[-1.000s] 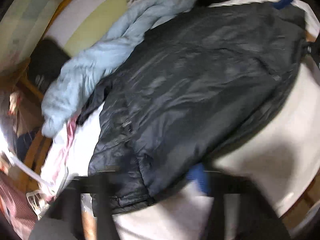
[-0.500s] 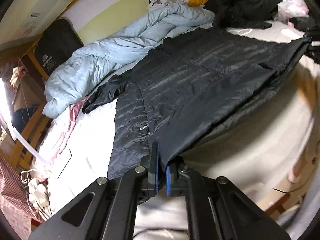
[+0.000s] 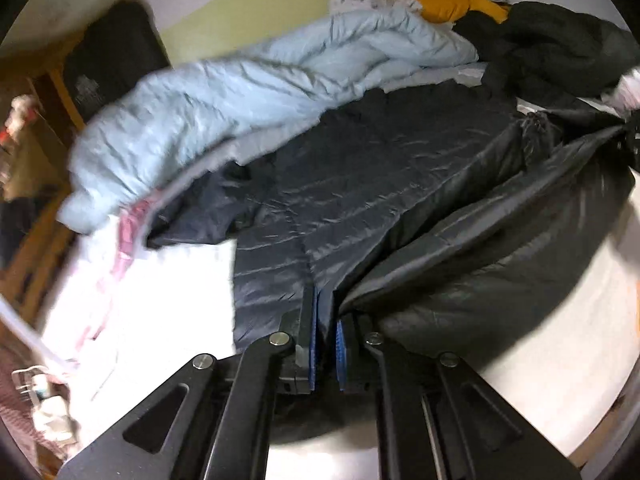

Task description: Fold large clothes

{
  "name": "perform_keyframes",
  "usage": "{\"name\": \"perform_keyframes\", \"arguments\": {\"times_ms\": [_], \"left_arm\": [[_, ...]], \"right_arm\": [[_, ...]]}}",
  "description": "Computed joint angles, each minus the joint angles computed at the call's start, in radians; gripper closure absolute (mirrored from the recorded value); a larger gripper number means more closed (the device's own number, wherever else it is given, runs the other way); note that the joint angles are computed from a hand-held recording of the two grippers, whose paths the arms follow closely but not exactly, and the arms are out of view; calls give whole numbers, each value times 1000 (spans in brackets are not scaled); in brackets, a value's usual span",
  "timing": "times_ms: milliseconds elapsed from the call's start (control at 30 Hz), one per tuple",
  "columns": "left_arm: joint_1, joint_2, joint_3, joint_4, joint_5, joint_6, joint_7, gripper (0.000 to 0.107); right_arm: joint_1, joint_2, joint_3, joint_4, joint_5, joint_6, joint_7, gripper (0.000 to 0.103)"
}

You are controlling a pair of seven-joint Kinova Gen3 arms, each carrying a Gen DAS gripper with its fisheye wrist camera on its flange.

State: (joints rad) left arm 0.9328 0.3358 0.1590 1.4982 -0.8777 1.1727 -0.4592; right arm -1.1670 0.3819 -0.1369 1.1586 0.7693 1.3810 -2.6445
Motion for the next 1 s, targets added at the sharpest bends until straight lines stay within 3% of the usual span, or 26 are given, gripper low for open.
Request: {"name": "perform_keyframes", "arguments": {"times_ms": [133,233,367,433,467,500,567,600,633,667,733,800,867,933,1000], "left_arm": [[-78,62,-16,-23,72,-78,-82,98],[-95,96,-17,-19,52,-116,-90,98],[-211,118,135,23,-66,-148,0,97],[-237,118,176,55,-142,-163,58,95],[-223,119,171,65,-182,-153,90,86],[-190,126,148,70,-223,-125,130,69],[-98,135,67,81,-295,-57,211,39],[-52,125,21,96,-317,-46,252,33],[-7,100,-25,119,-339,-51,293,33],[37,78,-72,142,-356,-59,333,31],[129,37,-159,175,-384,-48,415,21],[198,0,-203,213,-425,-39,496,8],[203,-41,-174,246,-445,-60,536,7],[175,-56,-108,249,-437,-69,533,7],[168,-53,-95,234,-391,-111,509,6]], "right_arm": [[82,62,2,-47,-67,-41,77,93],[99,90,28,-52,-108,-72,121,93],[127,99,41,-28,-149,-105,117,93],[176,97,-20,-7,-119,-117,82,92],[196,96,-51,-2,-101,-110,65,88],[212,99,-82,3,-73,-99,41,85],[199,109,-100,3,4,-49,-10,58],[174,117,-89,-3,44,-12,-34,49],[139,115,-62,3,85,16,-72,35],[92,106,-17,21,125,30,-113,29],[8,60,71,81,181,13,-194,23],[-74,1,156,151,201,-37,-276,19],[-123,-60,179,226,245,-91,-355,18],[-129,-80,134,258,308,-88,-389,18],[-118,-66,81,250,353,-54,-381,17]]}}
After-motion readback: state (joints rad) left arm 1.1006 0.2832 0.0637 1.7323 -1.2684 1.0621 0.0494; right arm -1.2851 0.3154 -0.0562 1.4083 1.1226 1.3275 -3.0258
